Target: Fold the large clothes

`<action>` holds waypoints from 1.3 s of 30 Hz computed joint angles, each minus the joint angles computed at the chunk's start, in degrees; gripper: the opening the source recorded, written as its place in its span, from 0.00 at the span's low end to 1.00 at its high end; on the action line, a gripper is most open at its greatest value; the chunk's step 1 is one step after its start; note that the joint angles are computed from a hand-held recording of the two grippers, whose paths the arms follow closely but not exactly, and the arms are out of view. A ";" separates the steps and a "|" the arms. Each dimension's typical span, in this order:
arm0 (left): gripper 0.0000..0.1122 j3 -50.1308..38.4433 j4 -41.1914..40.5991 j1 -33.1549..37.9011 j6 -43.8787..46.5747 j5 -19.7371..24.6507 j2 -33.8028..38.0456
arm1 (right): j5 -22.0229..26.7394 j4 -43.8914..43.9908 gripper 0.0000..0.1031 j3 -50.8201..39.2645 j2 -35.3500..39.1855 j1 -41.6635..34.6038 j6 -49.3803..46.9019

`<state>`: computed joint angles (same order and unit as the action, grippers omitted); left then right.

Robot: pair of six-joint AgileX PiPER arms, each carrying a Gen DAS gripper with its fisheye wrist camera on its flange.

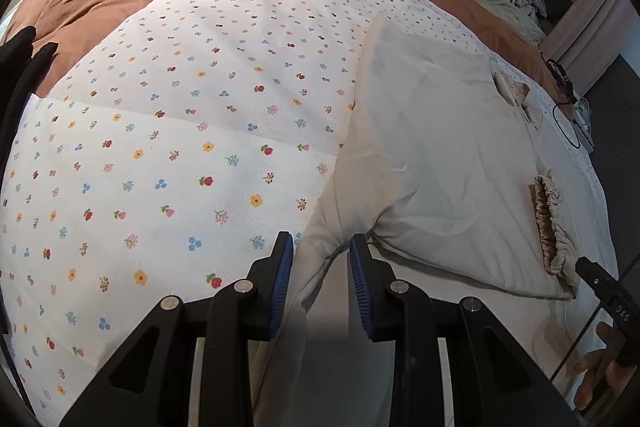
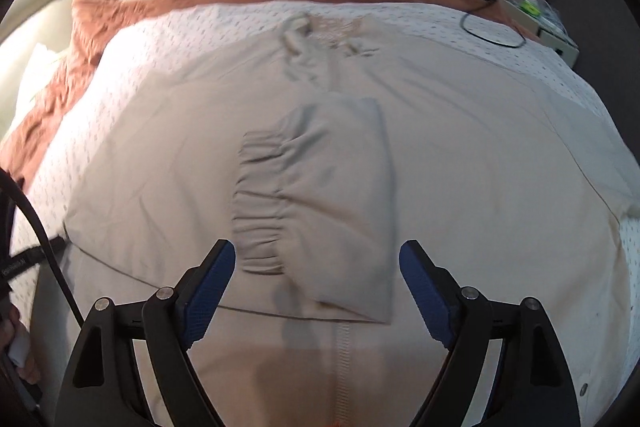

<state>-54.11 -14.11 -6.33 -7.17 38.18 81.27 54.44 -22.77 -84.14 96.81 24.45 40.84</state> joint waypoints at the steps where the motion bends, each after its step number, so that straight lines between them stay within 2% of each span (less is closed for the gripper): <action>1: 0.27 0.00 -0.06 0.00 0.11 -0.11 0.12 | 1.81 0.05 0.81 -2.87 2.19 0.22 -1.24; 4: 0.27 -0.13 0.49 -0.41 -0.04 -0.43 0.55 | 4.45 -0.48 0.81 -8.37 8.25 0.93 -3.10; 7: 0.27 -0.24 -0.19 -0.10 0.75 -0.76 1.24 | 8.81 -5.05 0.81 -13.05 12.98 1.66 -2.64; 11: 0.27 -0.37 -0.56 0.29 0.95 -1.29 1.83 | 8.48 -5.80 0.81 -13.04 13.37 -1.68 -2.82; 14: 0.27 -0.46 -0.08 0.18 0.46 -1.28 1.79 | 5.35 -7.88 0.81 -5.46 7.95 -5.76 0.83; 20: 0.27 -0.15 0.15 0.07 -0.66 -1.16 0.87 | -3.74 -2.33 0.81 5.93 -2.08 -17.92 2.95; 23: 0.27 0.23 -0.08 0.06 -0.84 -1.25 -0.50 | -9.62 5.93 0.81 10.59 -5.86 -24.04 -1.35; 25: 0.27 0.43 -0.49 0.22 -0.56 -1.11 -1.29 | -13.74 15.46 0.81 12.97 -7.16 -28.08 -8.55; 30: 0.27 0.67 -0.11 -0.39 -1.15 -0.83 -2.00 | -17.49 39.90 0.61 14.74 -4.00 -34.70 -28.68; 34: 0.27 0.02 2.43 -2.07 -3.66 -0.82 -1.18 | -18.63 49.65 0.54 12.48 3.42 -36.13 -37.78; 35: 0.27 -0.15 3.40 -2.56 -4.42 -0.87 -0.81 | -17.97 51.84 0.37 11.69 5.17 -36.56 -39.26; 36: 0.27 -0.30 4.58 -2.99 -5.26 -0.91 -0.38 | -17.79 55.39 0.26 10.75 6.89 -37.23 -42.16; 37: 0.27 -0.49 5.63 -3.23 -6.01 -0.91 0.10 | -17.86 57.39 0.22 9.99 7.68 -37.39 -43.38; 39: 0.27 -0.94 6.82 -3.23 -7.07 -1.01 1.19 | -19.01 59.82 0.09 7.69 10.65 -37.71 -45.65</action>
<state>-55.05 -7.30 -9.57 -14.23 37.16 82.46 35.43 37.05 -76.45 107.46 -13.26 -4.81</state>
